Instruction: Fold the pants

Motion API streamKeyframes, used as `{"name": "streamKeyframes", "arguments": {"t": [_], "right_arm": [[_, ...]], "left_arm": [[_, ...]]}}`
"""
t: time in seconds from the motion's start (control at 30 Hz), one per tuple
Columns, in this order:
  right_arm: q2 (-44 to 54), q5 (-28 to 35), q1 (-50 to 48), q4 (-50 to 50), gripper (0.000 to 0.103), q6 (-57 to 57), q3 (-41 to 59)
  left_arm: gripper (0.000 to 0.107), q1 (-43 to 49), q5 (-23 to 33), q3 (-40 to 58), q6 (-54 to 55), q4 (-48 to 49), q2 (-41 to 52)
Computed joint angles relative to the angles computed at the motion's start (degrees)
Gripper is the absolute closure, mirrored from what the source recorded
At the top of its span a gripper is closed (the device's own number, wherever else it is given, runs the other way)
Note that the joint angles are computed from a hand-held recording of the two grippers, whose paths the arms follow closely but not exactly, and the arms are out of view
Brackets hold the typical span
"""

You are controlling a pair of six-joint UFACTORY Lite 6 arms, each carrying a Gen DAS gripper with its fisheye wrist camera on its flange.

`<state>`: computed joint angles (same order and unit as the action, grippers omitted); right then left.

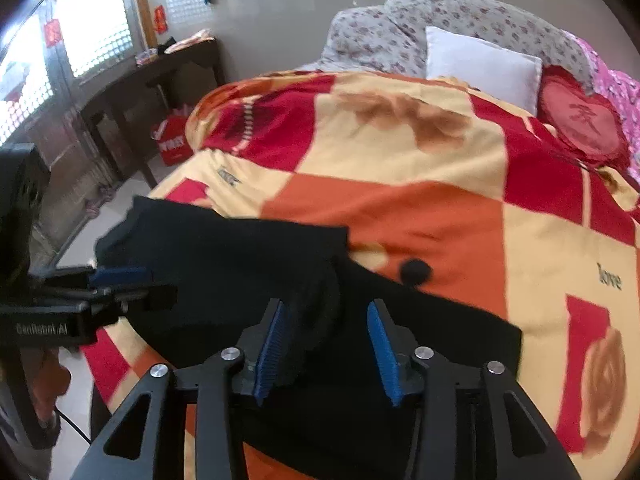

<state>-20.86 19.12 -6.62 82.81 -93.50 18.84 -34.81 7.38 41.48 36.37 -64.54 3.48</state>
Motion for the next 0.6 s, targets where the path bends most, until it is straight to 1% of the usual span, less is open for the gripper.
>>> {"name": "streamKeyframes", "arguments": {"t": [0.1, 0.2, 0.27, 0.33, 0.4, 0.53, 0.6], "right_arm": [[5.30, 2.89, 2.52, 1.45, 0.056, -0.33, 4.51], [11.13, 2.06, 8.58, 4.27, 0.054, -1.18, 9.91], [15.67, 1.40, 12.54, 5.71, 0.053, -1.40, 14.24], [21.30, 1.91, 15.92, 6.30, 0.052, -1.25, 19.36], [26.79, 1.74, 19.12, 5.78, 0.051, 0.03, 24.58], [36.36, -0.03, 25.37, 4.46, 0.050, 1.90, 34.64], [40.33, 0.08, 27.15, 2.73, 0.050, 4.03, 38.98]], "left_arm": [[0.045, 2.49, 0.38, -4.77, -0.53, -0.13, -6.29], [0.041, 6.82, 0.17, -11.06, -4.81, 3.94, -14.06], [0.041, 10.14, 0.31, -14.00, -6.82, 5.73, -17.05], [0.041, 13.95, 1.41, -16.61, -2.13, 1.06, -19.22], [0.041, 18.00, 2.61, -18.63, 4.73, -5.66, -20.23], [0.041, 22.87, 4.51, -19.48, 18.56, -19.71, -17.73], [0.041, 23.53, 4.60, -19.91, 22.62, -24.56, -16.71]]}}
